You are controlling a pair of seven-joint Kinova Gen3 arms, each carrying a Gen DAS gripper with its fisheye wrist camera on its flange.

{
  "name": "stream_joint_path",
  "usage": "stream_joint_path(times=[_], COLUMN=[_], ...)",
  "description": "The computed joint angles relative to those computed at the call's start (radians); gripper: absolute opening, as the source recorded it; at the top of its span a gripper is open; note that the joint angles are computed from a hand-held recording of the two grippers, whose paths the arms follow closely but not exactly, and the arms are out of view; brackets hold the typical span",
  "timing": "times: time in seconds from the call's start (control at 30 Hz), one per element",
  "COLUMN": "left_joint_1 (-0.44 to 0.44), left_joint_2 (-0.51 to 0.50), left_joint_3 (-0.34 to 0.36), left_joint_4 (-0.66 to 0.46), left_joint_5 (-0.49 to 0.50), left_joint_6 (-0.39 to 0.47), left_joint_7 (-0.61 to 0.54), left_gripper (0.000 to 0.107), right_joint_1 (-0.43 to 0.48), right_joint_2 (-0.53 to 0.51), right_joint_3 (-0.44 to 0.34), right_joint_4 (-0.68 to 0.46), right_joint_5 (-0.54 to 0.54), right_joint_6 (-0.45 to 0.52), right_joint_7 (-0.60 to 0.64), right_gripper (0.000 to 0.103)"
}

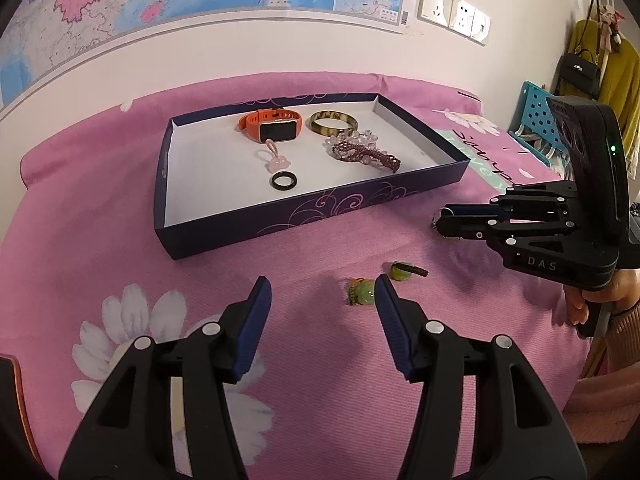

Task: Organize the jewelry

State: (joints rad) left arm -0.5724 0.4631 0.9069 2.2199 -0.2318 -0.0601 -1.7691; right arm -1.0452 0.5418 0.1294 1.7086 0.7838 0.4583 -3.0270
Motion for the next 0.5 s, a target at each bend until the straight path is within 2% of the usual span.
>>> stream_joint_path(times=[0.1,0.2,0.37,0.5], left_joint_1=[0.004,-0.003,-0.010,-0.013], left_joint_2=[-0.001,0.003,0.005,0.007], left_joint_3=[0.000,0.009,0.018,0.023], left_joint_4=[0.001,0.003,0.004,0.001], left_joint_5=[-0.002,-0.006,-0.009,-0.004], left_joint_6=[-0.001,0.000,0.000,0.009], left_joint_7=[0.001,0.001,-0.001,-0.001], left_gripper=[0.053,0.053,0.055,0.055], right_joint_1=[-0.030,-0.024,0.002,-0.049], right_joint_2=[-0.014,-0.027,-0.029,-0.033], right_joint_3=[0.036,0.030,-0.011,0.029], right_joint_4=[0.027,0.046,0.050,0.064], right_joint_5=[0.037,0.058,0.030,0.065], right_joint_6=[-0.023,-0.047,-0.059,-0.071], right_joint_7=[-0.054,-0.074,-0.016,-0.038], right_gripper=[0.010,0.010,0.012,0.013])
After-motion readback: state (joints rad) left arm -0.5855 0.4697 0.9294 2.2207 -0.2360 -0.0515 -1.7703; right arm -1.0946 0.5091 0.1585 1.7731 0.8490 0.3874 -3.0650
